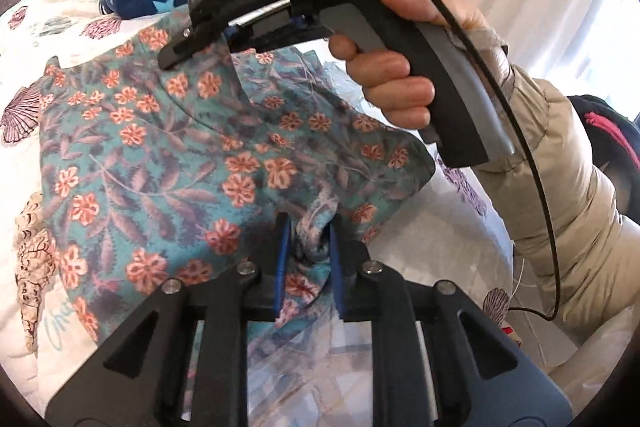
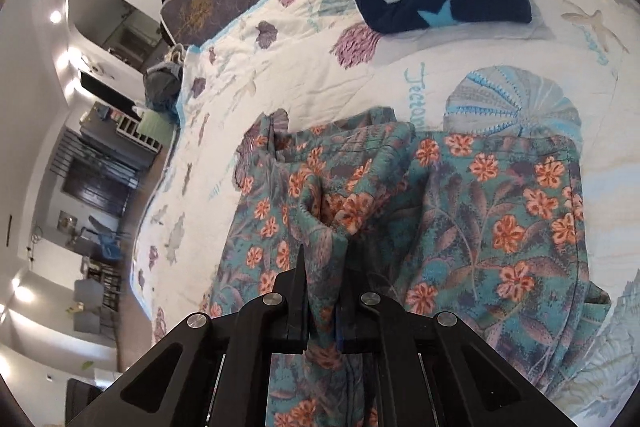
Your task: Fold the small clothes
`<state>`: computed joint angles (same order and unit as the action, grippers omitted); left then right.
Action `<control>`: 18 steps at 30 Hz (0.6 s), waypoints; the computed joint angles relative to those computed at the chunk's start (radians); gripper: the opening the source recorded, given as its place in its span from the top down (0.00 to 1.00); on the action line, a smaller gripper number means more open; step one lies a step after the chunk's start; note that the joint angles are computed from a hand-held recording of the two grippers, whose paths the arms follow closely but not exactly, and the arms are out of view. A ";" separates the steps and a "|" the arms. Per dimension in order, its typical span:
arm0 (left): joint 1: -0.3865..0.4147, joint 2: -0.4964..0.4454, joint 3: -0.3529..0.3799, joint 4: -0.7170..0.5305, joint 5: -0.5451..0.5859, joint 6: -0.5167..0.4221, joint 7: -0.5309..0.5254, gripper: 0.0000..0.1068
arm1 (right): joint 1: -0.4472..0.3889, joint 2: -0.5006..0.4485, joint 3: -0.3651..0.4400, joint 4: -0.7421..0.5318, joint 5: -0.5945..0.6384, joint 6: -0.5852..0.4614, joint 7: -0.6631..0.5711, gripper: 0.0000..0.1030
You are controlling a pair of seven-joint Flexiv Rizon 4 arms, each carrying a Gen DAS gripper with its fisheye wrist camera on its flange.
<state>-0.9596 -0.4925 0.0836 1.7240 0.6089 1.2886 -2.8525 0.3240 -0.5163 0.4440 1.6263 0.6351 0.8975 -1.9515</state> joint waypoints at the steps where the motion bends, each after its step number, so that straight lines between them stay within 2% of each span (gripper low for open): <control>1: -0.006 -0.001 0.003 -0.009 0.001 -0.025 0.003 0.70 | 0.004 0.000 -0.003 0.001 -0.007 0.000 0.004 0.93; 3: -0.001 -0.005 -0.007 -0.017 0.002 -0.073 0.029 0.59 | 0.015 -0.005 -0.006 -0.001 -0.016 0.005 0.013 0.93; 6: -0.003 -0.042 -0.042 -0.082 -0.005 -0.160 0.096 0.48 | 0.022 -0.010 -0.007 -0.006 -0.024 0.006 0.030 0.93; 8: -0.021 -0.065 -0.048 -0.139 0.004 -0.241 0.131 0.48 | 0.030 -0.016 -0.011 -0.011 -0.040 0.004 0.046 0.90; 9: -0.023 -0.071 -0.052 -0.152 0.009 -0.262 0.141 0.52 | 0.037 -0.021 -0.018 -0.014 -0.054 -0.002 0.063 0.89; 10: -0.023 -0.074 -0.054 -0.159 0.015 -0.272 0.143 0.68 | 0.042 -0.027 -0.024 -0.018 -0.068 -0.010 0.080 0.86; 11: -0.027 -0.073 -0.050 -0.163 0.020 -0.292 0.137 0.78 | 0.046 -0.031 -0.026 -0.021 -0.078 -0.014 0.092 0.81; 12: -0.018 -0.067 -0.053 -0.155 0.015 -0.292 0.127 0.87 | 0.049 -0.039 -0.030 -0.025 -0.091 -0.020 0.103 0.67; 13: 0.011 -0.058 -0.065 -0.125 0.002 -0.237 0.117 0.89 | 0.057 -0.048 -0.037 -0.025 -0.109 -0.020 0.118 0.60; 14: 0.035 -0.046 -0.072 -0.090 -0.014 -0.175 0.099 0.90 | 0.066 -0.057 -0.041 -0.023 -0.125 -0.007 0.125 0.60; 15: 0.047 -0.037 -0.074 -0.068 -0.025 -0.135 0.090 0.91 | 0.067 -0.065 -0.038 -0.022 -0.134 0.001 0.123 0.69; 16: 0.056 -0.028 -0.072 -0.046 -0.031 -0.093 0.081 0.91 | 0.061 -0.070 -0.029 -0.020 -0.131 0.016 0.115 0.94; 18: 0.047 -0.007 -0.041 -0.017 -0.008 0.005 0.048 0.91 | 0.024 -0.076 0.005 -0.032 -0.091 0.016 0.090 0.94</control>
